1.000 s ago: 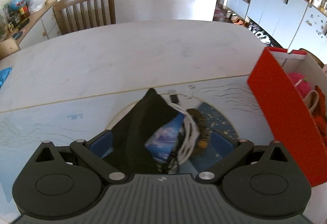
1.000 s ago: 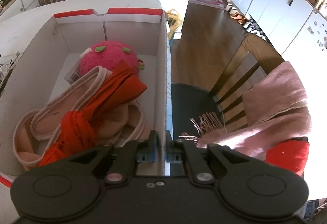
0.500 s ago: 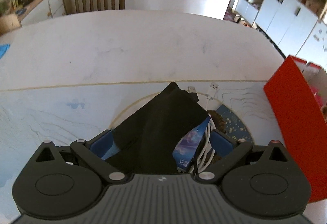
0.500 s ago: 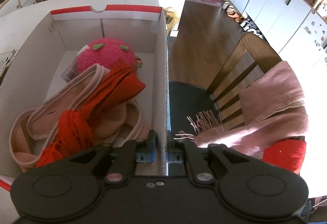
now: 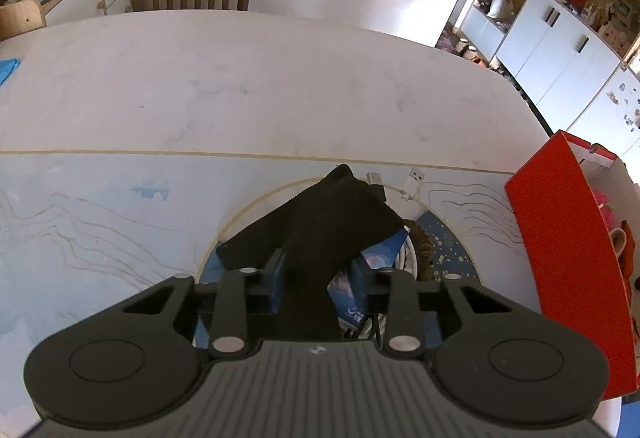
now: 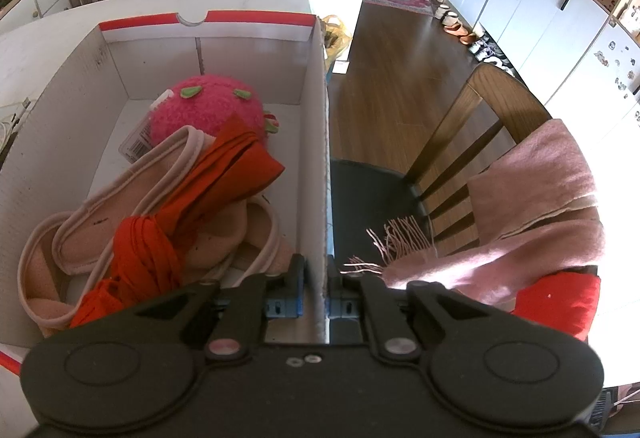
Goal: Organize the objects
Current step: 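Move the left gripper to the black cloth on the mat and grasp it, then lift the black cloth with the left gripper and carry it over the box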
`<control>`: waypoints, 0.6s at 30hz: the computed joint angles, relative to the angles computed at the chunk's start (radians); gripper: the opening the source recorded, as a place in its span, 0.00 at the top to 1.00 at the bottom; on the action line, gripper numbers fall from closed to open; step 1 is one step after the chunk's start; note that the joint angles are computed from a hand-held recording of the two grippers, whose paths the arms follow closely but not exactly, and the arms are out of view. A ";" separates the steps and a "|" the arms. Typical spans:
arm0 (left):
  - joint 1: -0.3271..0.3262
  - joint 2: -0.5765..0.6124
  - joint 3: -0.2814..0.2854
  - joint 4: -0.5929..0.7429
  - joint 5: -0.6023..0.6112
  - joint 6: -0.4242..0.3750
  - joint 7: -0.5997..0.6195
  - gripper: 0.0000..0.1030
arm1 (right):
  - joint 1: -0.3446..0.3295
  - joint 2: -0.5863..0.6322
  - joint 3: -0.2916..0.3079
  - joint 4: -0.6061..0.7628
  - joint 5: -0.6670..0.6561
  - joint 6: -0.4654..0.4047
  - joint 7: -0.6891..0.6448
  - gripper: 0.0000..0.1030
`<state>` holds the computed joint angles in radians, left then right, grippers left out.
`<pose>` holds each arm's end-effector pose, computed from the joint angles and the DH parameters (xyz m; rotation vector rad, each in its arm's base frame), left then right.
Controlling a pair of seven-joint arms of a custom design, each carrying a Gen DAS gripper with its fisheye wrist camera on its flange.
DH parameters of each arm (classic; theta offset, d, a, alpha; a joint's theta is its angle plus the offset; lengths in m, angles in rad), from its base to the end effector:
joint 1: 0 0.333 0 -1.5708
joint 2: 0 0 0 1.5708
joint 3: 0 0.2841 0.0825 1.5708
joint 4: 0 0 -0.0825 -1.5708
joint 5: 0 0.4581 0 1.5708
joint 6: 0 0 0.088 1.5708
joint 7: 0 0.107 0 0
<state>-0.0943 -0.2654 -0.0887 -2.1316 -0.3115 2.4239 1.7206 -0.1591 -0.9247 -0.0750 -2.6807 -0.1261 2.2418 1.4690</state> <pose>0.5882 -0.1129 0.5296 -1.8260 2.1431 -0.8212 0.4048 -0.0986 0.5122 -1.9416 2.0685 -0.6150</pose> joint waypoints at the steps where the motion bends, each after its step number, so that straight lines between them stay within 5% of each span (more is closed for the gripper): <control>1: 0.000 -0.004 0.000 -0.001 0.002 -0.003 0.000 0.82 | 0.000 0.000 -0.001 0.000 0.000 0.001 -0.001 0.92; 5: 0.005 -0.025 -0.005 -0.013 0.031 0.010 -0.019 0.95 | 0.000 -0.003 -0.003 -0.004 0.004 0.005 -0.005 0.93; 18: -0.018 -0.125 0.008 -0.025 0.068 0.021 -0.009 0.98 | 0.001 -0.014 -0.009 -0.014 0.015 0.013 -0.024 0.93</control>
